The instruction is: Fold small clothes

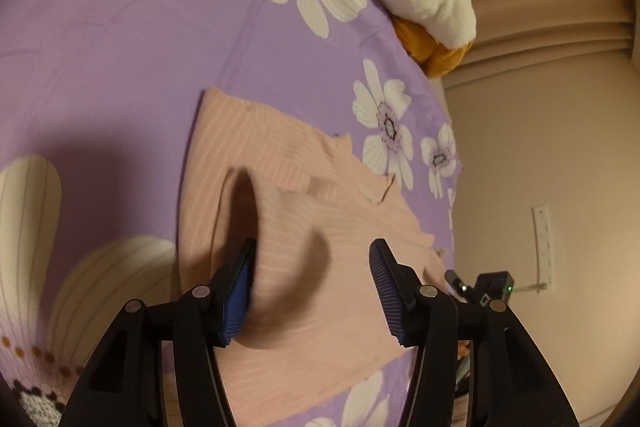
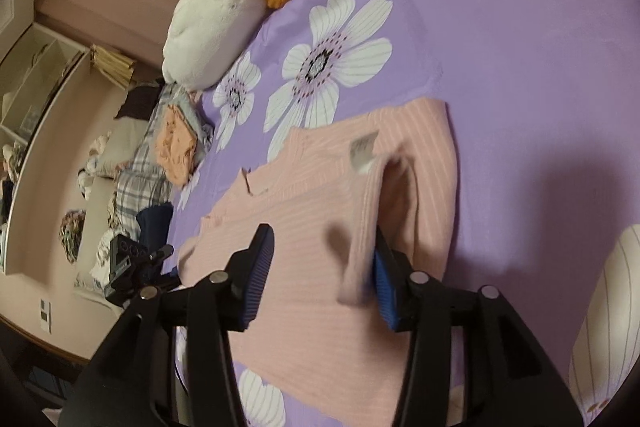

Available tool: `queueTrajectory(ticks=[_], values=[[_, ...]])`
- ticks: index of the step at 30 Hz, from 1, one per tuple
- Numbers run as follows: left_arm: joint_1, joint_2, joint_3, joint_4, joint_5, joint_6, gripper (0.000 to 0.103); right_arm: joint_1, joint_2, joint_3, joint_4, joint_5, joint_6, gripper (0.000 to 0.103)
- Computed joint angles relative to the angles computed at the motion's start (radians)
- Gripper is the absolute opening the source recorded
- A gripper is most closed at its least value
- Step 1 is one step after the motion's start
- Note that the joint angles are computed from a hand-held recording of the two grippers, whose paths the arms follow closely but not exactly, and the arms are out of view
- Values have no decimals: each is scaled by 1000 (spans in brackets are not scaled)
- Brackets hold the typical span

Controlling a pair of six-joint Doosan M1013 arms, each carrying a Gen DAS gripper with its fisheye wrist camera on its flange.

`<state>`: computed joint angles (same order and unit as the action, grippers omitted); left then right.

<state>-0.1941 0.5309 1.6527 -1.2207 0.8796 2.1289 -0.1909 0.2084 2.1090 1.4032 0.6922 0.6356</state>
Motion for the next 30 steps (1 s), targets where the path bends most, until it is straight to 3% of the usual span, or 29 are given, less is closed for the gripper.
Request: queueTrajectory(ticks=[4,5,6,8,11,16,20,22,23,24,30], values=[[-3,2,12,-18,12,-5,51,28,1,-9,-98,-36,64,12],[-4,0,14,-16,14,-5,42,32,-3,-7,-106,-44,57,7],[-6,-4,15,-5,11,-11,26,36,-7,-5,-104,-56,42,7],[-4,-3,14,-21,18,-20,17,31,-8,-4,-60,-53,9,6],[14,15,15,-187,32,-17,10,6,12,-17,75,1,-37,6],[7,52,-23,-384,-50,-14,10,2,71,-79,186,3,29,6],[-1,85,-70,-371,-135,-109,10,16,120,-143,109,-79,225,15],[3,100,-88,-311,-165,-210,10,19,139,-165,73,-103,285,29],[3,102,-95,-269,-173,-248,10,18,143,-169,71,-105,295,42],[3,103,-100,-222,-182,-285,10,16,145,-171,73,-110,302,45],[22,62,-62,-152,-215,-233,11,9,96,-135,131,-144,151,46]])
